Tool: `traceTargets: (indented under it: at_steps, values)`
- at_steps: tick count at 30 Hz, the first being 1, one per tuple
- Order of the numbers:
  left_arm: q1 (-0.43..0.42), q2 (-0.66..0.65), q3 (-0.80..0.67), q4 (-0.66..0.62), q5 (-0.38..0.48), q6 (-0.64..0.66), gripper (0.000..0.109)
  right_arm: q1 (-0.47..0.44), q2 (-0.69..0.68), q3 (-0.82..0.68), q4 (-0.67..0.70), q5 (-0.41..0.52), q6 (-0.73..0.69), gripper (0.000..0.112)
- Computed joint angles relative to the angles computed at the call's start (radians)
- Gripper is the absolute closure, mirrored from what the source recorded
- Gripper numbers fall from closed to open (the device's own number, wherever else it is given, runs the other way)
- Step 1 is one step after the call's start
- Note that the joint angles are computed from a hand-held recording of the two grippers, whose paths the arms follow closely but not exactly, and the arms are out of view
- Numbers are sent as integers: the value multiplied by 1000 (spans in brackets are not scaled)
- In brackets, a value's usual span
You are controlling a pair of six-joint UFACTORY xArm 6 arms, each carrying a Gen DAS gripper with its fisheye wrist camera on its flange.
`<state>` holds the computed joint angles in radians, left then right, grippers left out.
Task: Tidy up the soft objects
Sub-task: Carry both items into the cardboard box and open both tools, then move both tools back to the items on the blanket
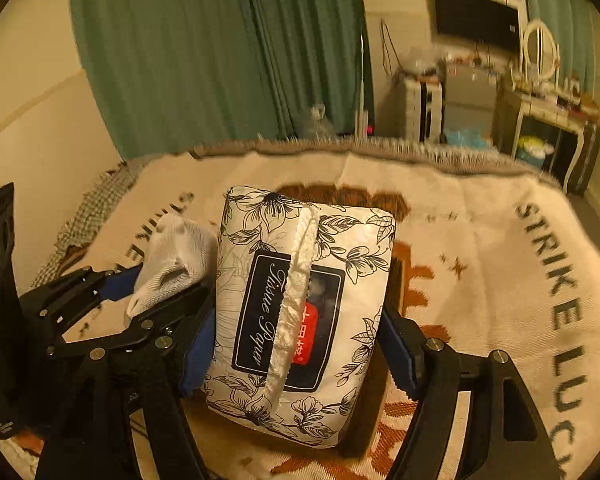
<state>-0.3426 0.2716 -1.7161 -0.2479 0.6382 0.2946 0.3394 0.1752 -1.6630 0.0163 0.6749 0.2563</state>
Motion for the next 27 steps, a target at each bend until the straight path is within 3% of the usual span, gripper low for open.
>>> traceTargets:
  at_steps: [6,9,11,14,18,23,24,26,27]
  values:
    - [-4,44,-27,26,15,-19,53,-33,87,-45,85,16,-69,36]
    - [1,60,-67,-16,94,-13,51,-39,70,-14,91,-18,-68,30]
    - [-5,44,-51,12,82,-28,45,-40,52,0,88,-39,-58,26]
    - [-15,-14,9,66,9,-51,39,-31,2,20,10,-51,-18,25]
    - [-17,-84,13,80,27,-78,38,-9,-91,47,-75,-40,33,22]
    - [-22,-260,99,101,-38,-92,37,37,-253,72,-240,10,135,19]
    - [-19,-295,108,87,-40,-90,34,51,-280,65,-285,35,161,18]
    - [-4,-370,125,24,-37,-64,16,85,-337,54,-360,92,191,15]
    - [2,-397,136,6,-47,-57,15,104,-361,49,-391,121,204,14]
